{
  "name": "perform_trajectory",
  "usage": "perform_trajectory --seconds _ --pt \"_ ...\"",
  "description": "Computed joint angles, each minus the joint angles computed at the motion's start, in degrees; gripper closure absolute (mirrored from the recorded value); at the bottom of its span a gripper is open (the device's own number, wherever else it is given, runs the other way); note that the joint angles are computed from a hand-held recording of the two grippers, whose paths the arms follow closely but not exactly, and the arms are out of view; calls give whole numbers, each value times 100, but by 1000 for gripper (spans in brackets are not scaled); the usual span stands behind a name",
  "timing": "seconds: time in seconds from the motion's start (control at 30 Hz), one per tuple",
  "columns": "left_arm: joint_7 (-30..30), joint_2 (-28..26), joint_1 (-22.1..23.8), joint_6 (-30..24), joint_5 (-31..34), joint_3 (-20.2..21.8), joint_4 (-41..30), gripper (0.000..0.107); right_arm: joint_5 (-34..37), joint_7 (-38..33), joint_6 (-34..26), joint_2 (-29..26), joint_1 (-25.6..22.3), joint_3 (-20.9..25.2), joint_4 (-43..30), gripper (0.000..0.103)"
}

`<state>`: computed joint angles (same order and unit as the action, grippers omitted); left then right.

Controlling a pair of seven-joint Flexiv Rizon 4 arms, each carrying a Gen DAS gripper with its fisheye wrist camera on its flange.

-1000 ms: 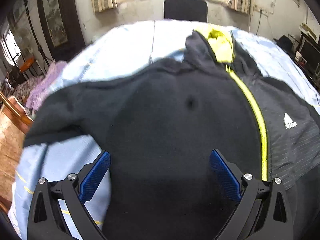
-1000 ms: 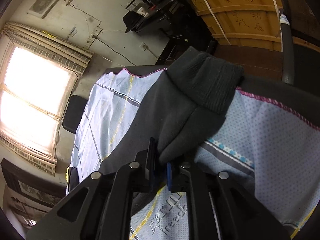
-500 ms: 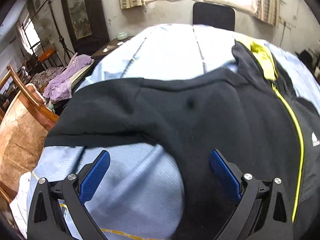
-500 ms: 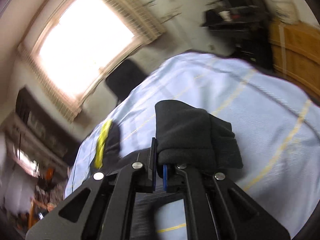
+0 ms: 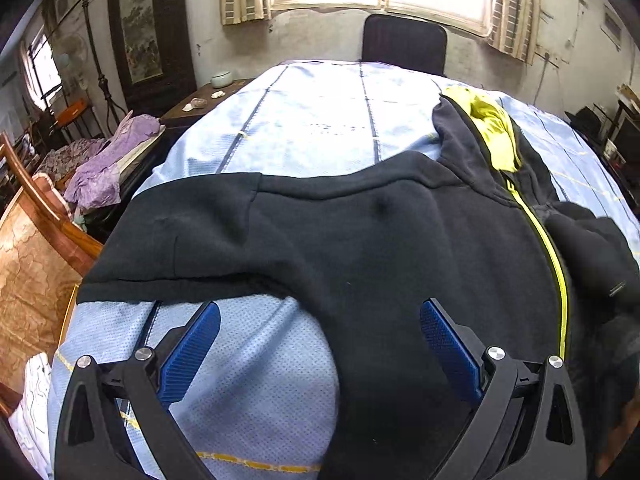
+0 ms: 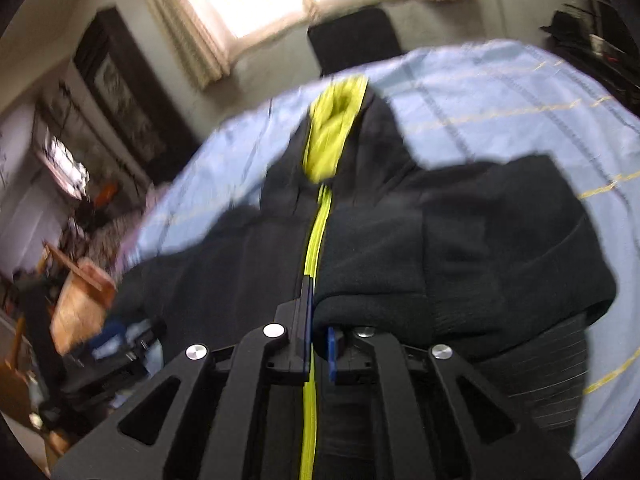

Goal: Fold large clothes
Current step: 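Fold the held sleeve across the hoodie body and open the right tool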

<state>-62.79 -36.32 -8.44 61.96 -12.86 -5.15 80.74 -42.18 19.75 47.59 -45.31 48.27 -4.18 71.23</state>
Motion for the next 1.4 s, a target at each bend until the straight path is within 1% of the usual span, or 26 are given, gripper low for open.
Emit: perform_trajectory --seconds 0.03,0.07,0.1,0.13,0.17,0.2,0.23,0.3,0.4,0.43,0.5,0.57,0.63,0.7,0.83,0.93,1.0,1.1,1.13,1.17,1.2,1.23,1.27,1.3,1.37,1.4 --pt "28 0 -9 22 30 3 10 7 84 -130 -204 -70 -64 167 -108 91" --pt "44 -1 -15 42 47 3 14 7 161 -226 -187 -64 -36 148 -69 90" --pt "62 4 -24 72 69 6 30 7 160 -210 -54 16 -38 151 65 89" --pt "84 5 -22 84 72 -5 38 7 116 -70 221 173 -39 136 325 84" --pt "120 15 -14 105 65 -27 63 7 8 161 520 353 0 85 625 75" --pt "145 20 -11 122 61 -37 77 7 -102 331 748 494 14 43 847 71" --pt "187 37 -9 170 62 -54 120 7 -393 701 1102 742 113 -97 1240 64" --pt "286 70 -7 289 71 -84 208 7 -1055 1375 1316 1141 318 -344 1779 60" --pt "542 184 14 567 73 -189 461 7 -1929 2299 623 1823 621 -514 2462 59" --pt "809 284 128 714 -37 -394 667 7 -2053 2439 395 1954 642 -479 2590 59" --pt "1196 473 262 844 -301 -702 993 7 -1991 2447 -249 2256 661 -290 2859 59" --pt "1459 613 251 693 -495 -838 1137 7 -2018 2487 -503 2434 569 -133 3040 59" --pt "1708 728 74 738 -502 -864 1285 7 -2220 2737 -560 2594 438 -33 3235 59" --pt "1661 727 -287 932 -228 -631 1316 7 -2654 3297 -464 2765 279 19 3525 59" --pt "1365 496 -989 960 481 -167 1068 7 -3337 4217 -284 2928 -66 171 3939 59" --pt "904 212 -1365 981 861 163 672 7 -3461 4342 -73 2911 -354 346 4022 59" --pt "731 86 -1374 860 838 106 440 7 -3701 4458 136 2854 -554 422 4001 59" --pt "486 -61 -1457 845 930 147 158 9 -3805 4594 211 2782 -765 607 3952 64" --pt "436 -110 -1465 881 949 133 83 13 -3822 4615 261 2754 -844 672 3940 71" --pt "487 -122 -1392 831 890 20 53 22 -3834 4623 283 2729 -916 738 3927 81" --pt "555 -128 -1297 768 792 -113 41 35 -3847 4611 317 2691 -993 800 3902 85" --pt "582 -132 -1245 718 718 -185 24 44 -3845 4589 319 2647 -1056 866 3866 93" --pt "563 -123 -1222 671 663 -204 18 68 -3823 4533 315 2591 -1117 926 3820 97" --pt "575 -122 -1145 520 545 -269 -28 82 -3775 4443 273 2547 -1147 971 3776 97" --pt "621 -68 -965 493 278 -440 28 92 -3795 4397 227 2509 -1169 1011 3737 98" --pt "592 -33 -907 558 184 -456 65 95 -3881 4455 244 2512 -1178 1013 3737 98"
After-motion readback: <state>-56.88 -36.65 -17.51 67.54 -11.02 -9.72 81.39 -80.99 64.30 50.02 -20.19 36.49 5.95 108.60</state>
